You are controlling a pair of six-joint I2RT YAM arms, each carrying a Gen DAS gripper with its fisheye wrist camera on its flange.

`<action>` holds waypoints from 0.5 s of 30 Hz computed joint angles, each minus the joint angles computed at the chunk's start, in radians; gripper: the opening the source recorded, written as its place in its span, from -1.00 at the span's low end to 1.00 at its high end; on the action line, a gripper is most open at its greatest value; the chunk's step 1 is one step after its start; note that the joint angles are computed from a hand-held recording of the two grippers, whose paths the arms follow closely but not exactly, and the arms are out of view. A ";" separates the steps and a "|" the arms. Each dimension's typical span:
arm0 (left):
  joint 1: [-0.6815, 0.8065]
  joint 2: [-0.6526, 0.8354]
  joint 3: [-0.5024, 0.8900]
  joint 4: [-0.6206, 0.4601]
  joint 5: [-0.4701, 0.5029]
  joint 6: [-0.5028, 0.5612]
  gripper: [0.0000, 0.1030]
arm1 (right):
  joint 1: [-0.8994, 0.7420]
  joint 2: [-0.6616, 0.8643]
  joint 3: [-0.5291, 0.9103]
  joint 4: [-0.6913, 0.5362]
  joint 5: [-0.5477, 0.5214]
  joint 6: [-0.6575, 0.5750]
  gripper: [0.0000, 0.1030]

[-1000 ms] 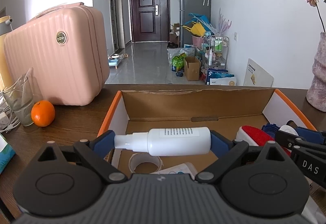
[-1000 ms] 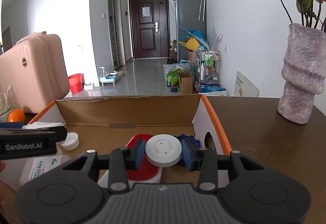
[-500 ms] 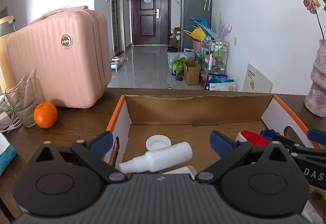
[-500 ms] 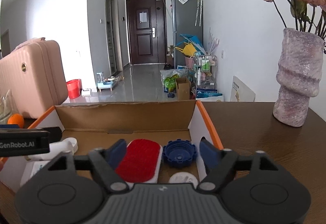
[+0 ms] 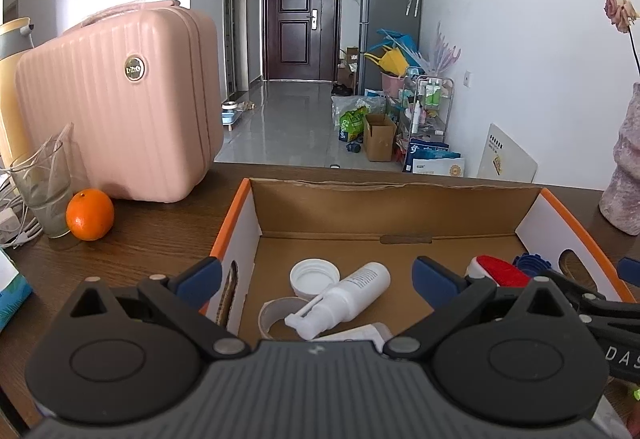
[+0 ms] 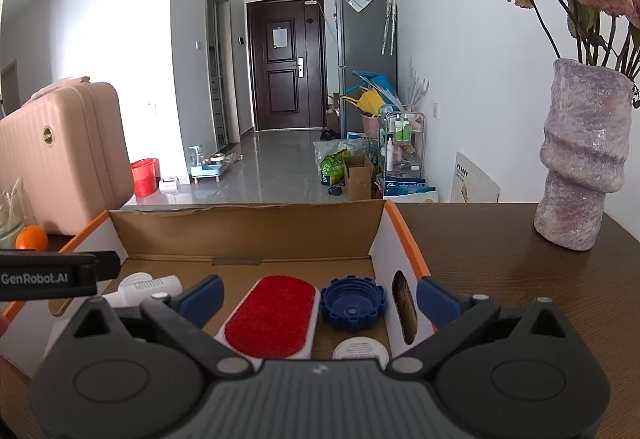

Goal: Organize rigid objects
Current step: 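Withdraw both grippers from the box back over the table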

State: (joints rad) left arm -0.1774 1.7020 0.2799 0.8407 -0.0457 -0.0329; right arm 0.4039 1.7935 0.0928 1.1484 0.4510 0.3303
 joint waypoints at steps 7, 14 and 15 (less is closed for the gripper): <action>0.012 -0.032 -0.010 -0.015 0.011 -0.011 1.00 | 0.026 -0.038 -0.016 -0.015 0.025 0.006 1.00; 0.015 -0.114 -0.063 -0.005 -0.005 -0.013 1.00 | 0.085 -0.104 -0.058 -0.018 0.085 0.021 1.00; 0.019 -0.137 -0.076 -0.008 0.001 -0.014 1.00 | 0.096 -0.124 -0.068 -0.023 0.095 0.025 1.00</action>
